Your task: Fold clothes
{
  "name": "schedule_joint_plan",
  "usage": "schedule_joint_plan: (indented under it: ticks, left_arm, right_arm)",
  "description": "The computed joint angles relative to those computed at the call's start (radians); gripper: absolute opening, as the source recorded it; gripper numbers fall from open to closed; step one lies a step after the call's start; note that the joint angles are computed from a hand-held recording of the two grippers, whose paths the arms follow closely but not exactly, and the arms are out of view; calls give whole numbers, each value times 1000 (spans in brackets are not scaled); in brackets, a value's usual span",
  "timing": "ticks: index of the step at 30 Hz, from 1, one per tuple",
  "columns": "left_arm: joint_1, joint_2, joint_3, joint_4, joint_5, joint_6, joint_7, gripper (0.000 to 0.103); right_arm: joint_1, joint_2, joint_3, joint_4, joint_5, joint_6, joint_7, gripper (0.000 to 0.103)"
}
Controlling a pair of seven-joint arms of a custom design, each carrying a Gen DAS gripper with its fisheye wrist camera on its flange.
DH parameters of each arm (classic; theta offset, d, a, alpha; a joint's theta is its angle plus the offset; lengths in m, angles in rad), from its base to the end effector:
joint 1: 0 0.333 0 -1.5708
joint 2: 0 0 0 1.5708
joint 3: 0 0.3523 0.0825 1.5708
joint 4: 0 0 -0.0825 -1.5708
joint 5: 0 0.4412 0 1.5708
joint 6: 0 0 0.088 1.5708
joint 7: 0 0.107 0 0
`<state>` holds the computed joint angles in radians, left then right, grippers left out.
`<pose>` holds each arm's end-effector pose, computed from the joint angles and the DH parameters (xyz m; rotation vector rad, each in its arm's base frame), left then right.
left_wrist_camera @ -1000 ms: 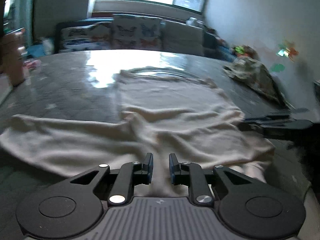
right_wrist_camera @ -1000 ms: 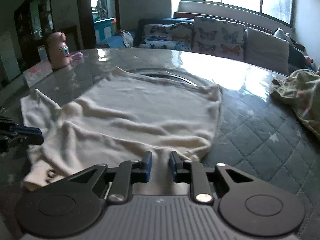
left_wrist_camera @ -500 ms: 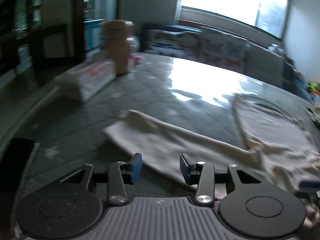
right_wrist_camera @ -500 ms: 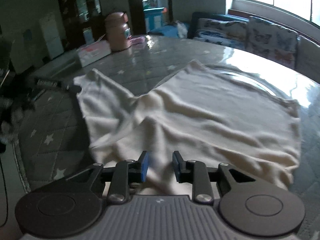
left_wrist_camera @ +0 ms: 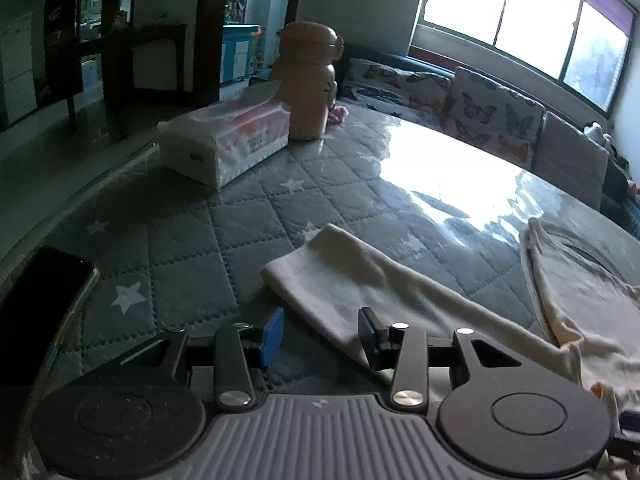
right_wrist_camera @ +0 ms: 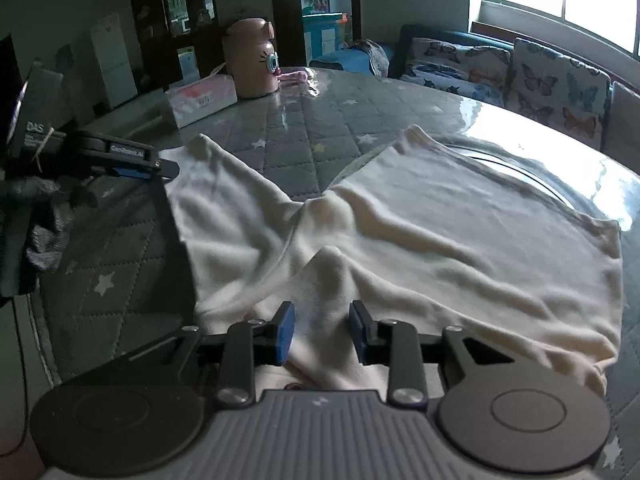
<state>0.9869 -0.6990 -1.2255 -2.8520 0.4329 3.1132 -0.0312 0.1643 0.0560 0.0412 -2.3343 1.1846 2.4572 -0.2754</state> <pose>0.4064 -0.0772 0.2976 -2.2217 0.8486 -0.5496 0.5466 0.1134 0.3129 -2.3254 0.5424 -0.1031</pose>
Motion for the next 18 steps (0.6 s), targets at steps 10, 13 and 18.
schedule_joint_plan:
  ticks: [10, 13, 18]
  left_arm:
    - [-12, -96, -16, -17, -19, 19, -62, 2]
    - [-64, -141, 16, -18, -22, 50, -41, 2]
    - [-98, -175, 27, 19, -53, 148, 29, 2]
  right_arm:
    - [-16, -7, -11, 6, 26, -21, 9, 30]
    - [-27, -17, -21, 6, 44, -34, 4, 30]
    - [-46, -24, -39, 13, 81, -42, -2, 30]
